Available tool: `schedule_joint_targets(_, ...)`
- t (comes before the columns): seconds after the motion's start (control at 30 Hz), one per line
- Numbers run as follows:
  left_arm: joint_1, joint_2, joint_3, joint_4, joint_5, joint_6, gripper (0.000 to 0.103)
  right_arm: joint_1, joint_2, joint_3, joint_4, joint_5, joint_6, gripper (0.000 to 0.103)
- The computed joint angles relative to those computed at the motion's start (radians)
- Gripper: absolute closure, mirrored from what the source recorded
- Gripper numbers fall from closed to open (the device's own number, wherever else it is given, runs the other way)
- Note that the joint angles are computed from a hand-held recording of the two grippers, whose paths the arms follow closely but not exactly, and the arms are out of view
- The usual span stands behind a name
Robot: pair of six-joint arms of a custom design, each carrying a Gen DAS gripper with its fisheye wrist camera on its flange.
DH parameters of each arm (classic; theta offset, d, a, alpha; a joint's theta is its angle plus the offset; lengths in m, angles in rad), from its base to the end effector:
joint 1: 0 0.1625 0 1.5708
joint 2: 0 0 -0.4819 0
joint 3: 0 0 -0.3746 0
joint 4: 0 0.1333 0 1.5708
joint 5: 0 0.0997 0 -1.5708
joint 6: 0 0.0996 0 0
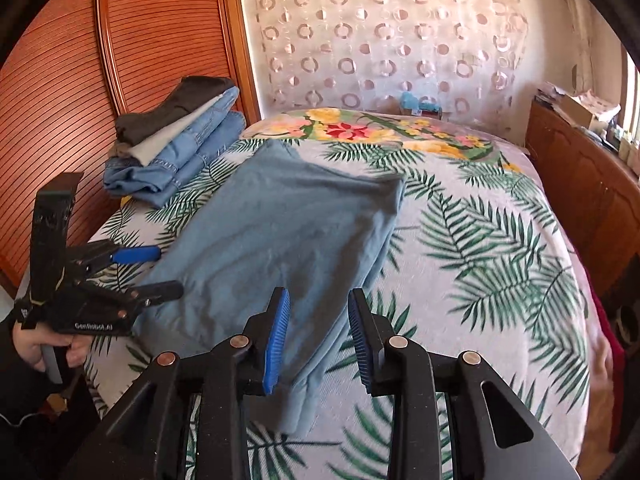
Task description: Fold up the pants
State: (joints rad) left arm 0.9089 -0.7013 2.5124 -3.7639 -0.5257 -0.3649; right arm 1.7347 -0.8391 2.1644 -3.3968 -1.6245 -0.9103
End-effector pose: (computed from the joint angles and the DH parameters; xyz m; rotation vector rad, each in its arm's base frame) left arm -0.0667 -0.4427 0.1004 0.0835 2.2201 -0.9965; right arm 0.2157 -0.5200 0.1183 1.4358 -2.4492 0.6482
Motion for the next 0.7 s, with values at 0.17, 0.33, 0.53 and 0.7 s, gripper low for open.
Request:
schedule_joint_targets(0.17,0.000,0.000,0.000,0.003,0.002,-0.002,0.026,-0.007,0.017,0.030,-0.049,-0.014,0.002,0.059)
schedule_joint_targets(0.33,0.000,-0.003,0.000,0.010,-0.003,0.010,0.026,-0.015,0.013,0.051,-0.058,-0.016,0.020,0.059)
schedule_joint_targets(0.53,-0.028,-0.009,0.024,0.022,0.008,-0.014,0.026,-0.027,0.001,0.078,-0.056,-0.017,0.044,0.059)
schedule_joint_targets(0.7,-0.072,0.000,0.075,-0.032,-0.012,-0.055,0.027,-0.043,-0.012,0.102,-0.049,-0.007,0.056,0.059)
